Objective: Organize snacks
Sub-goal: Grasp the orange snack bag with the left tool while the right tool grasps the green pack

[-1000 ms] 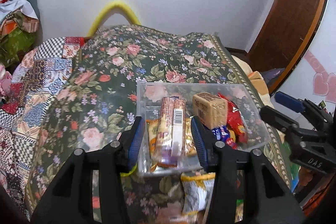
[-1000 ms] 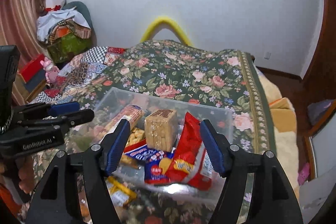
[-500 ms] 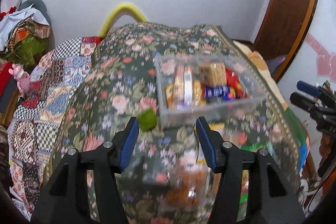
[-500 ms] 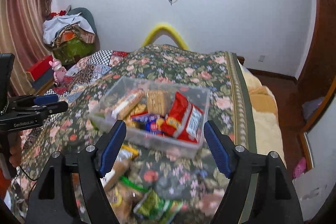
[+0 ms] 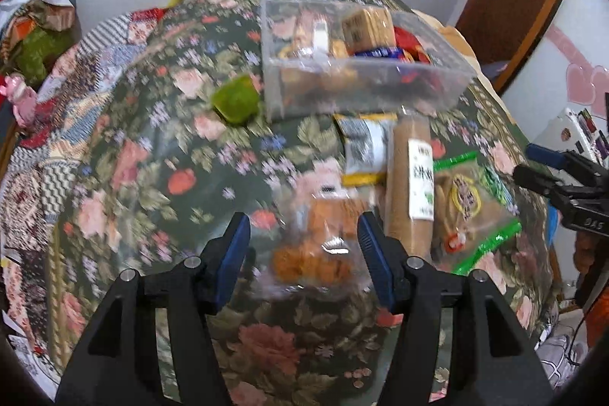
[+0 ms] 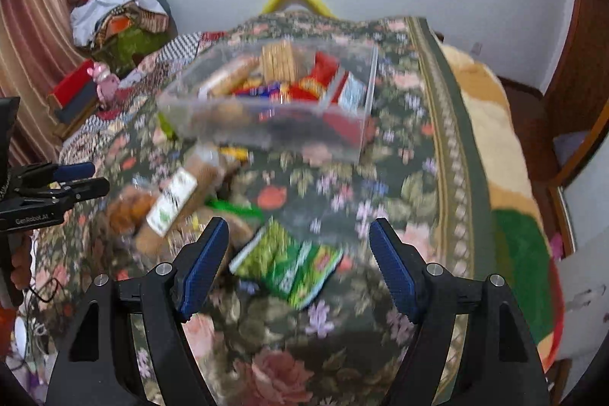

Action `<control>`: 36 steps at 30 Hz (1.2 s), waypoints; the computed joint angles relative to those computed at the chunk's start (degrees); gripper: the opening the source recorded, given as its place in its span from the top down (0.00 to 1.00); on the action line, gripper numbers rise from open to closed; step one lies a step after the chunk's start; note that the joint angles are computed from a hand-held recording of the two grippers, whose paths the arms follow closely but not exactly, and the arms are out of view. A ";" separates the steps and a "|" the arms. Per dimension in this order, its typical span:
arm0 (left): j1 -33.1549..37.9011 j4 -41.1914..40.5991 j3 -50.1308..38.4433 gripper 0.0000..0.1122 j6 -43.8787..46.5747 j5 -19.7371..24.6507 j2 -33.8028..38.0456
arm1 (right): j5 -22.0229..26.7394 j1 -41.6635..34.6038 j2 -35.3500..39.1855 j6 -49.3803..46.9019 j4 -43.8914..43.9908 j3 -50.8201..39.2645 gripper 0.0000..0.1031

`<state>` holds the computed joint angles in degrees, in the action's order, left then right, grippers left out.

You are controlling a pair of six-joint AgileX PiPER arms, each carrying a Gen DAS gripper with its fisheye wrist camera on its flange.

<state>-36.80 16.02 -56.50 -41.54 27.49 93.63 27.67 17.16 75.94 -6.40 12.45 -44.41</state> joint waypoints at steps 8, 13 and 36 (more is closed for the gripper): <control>-1.23 2.15 -0.77 0.46 -3.98 -3.50 5.64 | -0.45 -1.16 5.95 -4.54 7.46 -0.02 0.28; 0.43 -4.17 -1.32 0.44 2.06 -6.15 8.69 | -0.83 -2.98 8.10 -9.71 15.09 1.20 0.28; 0.17 18.11 2.65 0.51 -20.63 -7.34 0.09 | -3.10 -3.66 4.14 -6.27 9.12 -0.32 0.77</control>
<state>-36.62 34.13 -53.85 -62.17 20.15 93.72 24.56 13.50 80.08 -12.67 21.57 -44.73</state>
